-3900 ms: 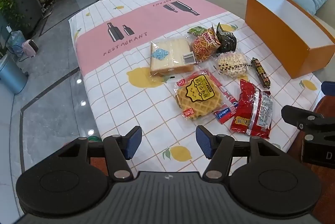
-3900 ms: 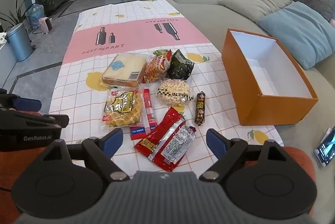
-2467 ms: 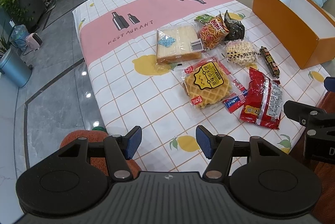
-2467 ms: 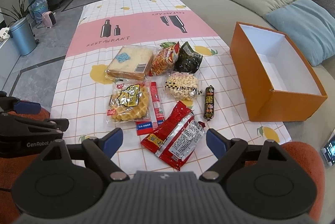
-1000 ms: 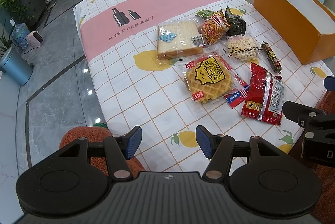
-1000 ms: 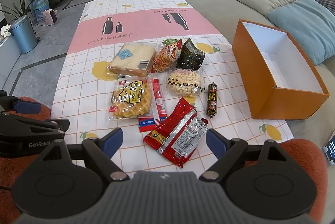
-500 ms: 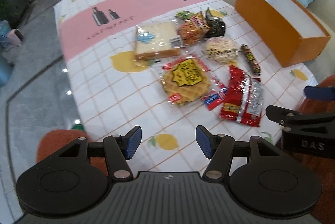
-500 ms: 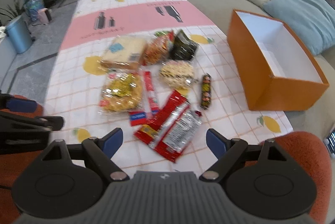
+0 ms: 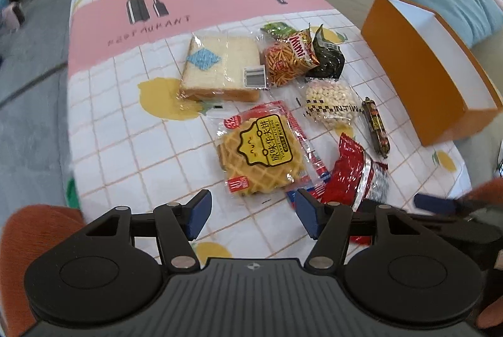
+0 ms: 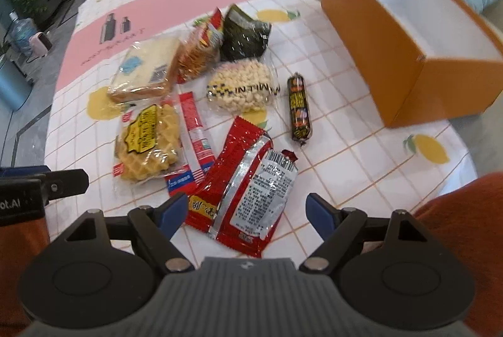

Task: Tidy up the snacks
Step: 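Grasp the waffle cake pack with the left tool while the right tool grasps the red-silver bag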

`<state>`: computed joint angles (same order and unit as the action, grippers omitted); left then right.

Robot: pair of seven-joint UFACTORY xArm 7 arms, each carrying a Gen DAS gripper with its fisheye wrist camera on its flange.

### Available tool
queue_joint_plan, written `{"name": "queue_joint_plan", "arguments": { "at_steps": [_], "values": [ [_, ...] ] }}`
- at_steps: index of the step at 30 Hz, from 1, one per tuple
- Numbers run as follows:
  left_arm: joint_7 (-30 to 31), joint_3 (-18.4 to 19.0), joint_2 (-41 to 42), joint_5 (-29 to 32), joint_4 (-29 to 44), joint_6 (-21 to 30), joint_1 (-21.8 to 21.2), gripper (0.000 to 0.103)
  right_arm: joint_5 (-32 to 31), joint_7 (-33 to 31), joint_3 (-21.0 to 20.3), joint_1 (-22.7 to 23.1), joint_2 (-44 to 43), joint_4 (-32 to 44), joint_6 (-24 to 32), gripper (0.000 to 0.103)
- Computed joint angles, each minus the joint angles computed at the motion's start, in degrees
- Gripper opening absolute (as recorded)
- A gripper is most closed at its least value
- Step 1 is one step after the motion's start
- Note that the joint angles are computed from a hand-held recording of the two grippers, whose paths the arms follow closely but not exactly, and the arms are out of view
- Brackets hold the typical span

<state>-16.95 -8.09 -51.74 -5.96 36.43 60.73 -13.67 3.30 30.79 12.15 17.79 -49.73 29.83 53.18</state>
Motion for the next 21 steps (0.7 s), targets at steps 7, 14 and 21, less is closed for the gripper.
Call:
{"name": "queue_joint_plan", "arguments": {
  "at_steps": [7,14,21],
  "values": [
    [-2.0,0.4,5.6,-1.9,-0.5,-4.5,0.1,0.072,2.3,1.2,-2.3,-1.0,5.8,-0.6,-3.9,0.08],
    [-7.7,-0.7,11.1,-0.7,0.5,-7.7,2.1,0.072,-0.2,-0.3,-0.7,-1.1,11.4,1.0,-6.3,0.081],
    [-11.6,-2.5,16.6,2.3,2.2,-10.3,1.3,0.077,-2.4,-2.7,-0.9,-0.1,13.3,0.3,-10.0,0.082]
  ]
}}
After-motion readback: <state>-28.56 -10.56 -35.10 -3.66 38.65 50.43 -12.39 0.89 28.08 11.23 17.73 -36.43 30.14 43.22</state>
